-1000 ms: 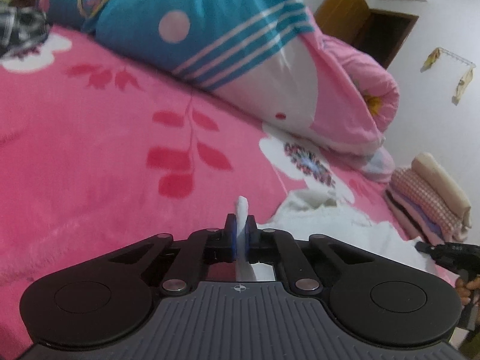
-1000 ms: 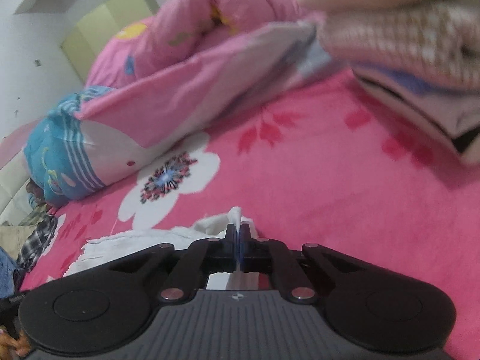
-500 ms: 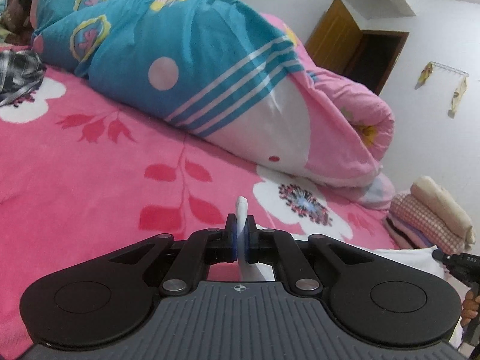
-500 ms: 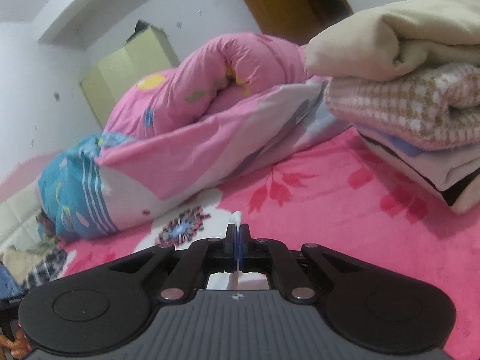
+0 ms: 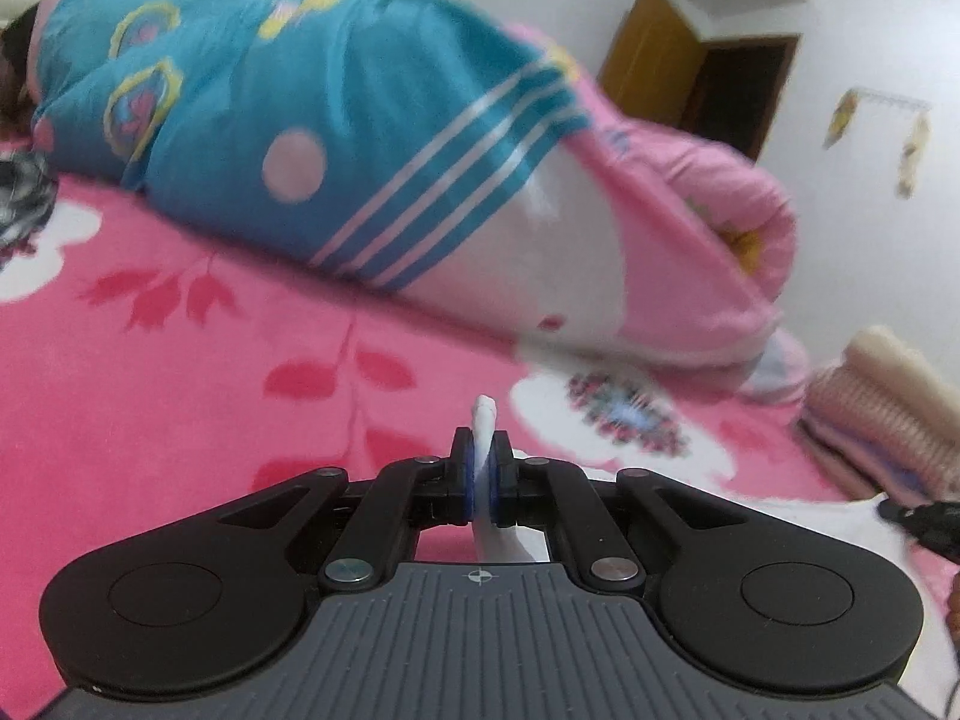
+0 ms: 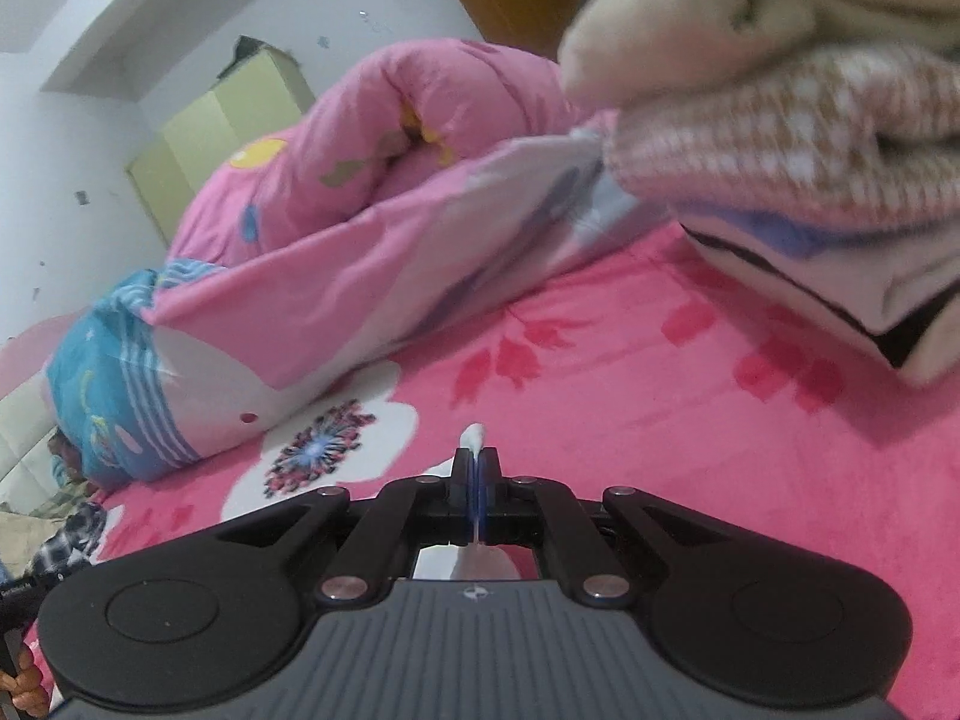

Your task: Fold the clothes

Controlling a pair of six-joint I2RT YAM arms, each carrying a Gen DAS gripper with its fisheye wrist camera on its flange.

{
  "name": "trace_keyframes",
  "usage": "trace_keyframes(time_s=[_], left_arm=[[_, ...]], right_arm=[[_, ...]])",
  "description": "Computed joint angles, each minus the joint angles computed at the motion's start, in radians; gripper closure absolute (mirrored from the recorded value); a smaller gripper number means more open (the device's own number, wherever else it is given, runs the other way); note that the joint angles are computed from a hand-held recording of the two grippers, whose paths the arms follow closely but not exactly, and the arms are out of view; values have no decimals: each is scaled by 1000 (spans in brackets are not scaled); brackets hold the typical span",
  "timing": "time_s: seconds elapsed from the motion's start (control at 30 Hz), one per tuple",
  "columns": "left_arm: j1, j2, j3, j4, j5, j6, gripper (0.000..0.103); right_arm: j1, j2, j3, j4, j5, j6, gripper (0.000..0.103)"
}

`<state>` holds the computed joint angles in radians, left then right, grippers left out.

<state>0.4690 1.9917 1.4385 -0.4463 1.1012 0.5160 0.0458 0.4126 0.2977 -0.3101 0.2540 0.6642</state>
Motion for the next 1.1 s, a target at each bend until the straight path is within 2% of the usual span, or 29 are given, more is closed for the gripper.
trace_keyframes(time_s=[0.13,0.3,0.43,0.53,0.63,0.7,0.73,0.77,0.83,0.87,0.9,0.97,1.03,1.1], left_arm=[[10,-23,-51,95,43,-42,100],[-8,-6,-31,83,17,-55,100],[-12,-15,-40,111,28,-72,100],[-41,25,33,-27,-55,10,99],[-75,90,133,-177,-169,68,91],[-70,109,166,-212,-172,53,87],[-63,96,154,-191,-167,36,75],[-54,73,127,-148,-163,12,59],[-23,20,62,-50,-131,-36,50],[-9,-2,43,-28,-112,-41,50],[0,-17,49,-62,-92,-7,50],[15,-43,66,-149,-52,74,50],[8,-65,90,-306,-23,207,50],[-35,-84,96,-458,-51,343,50]], right_arm=[[20,-27,-32,45,26,-3,103],[-48,34,-67,121,-27,16,103],[-25,-14,-90,138,7,10,103],[-75,51,-88,150,-51,21,102],[-122,116,-53,103,-111,47,98],[-114,50,-40,18,-77,62,85],[-108,18,-32,-25,-59,70,75],[-100,-42,-26,-81,-33,76,71],[-95,-195,8,-245,12,88,71],[-97,-259,28,-317,24,95,70],[-102,-319,54,-387,24,97,70],[-14,-334,108,-454,53,91,72],[133,-330,165,-518,135,113,75],[306,-211,165,-434,206,103,77]])
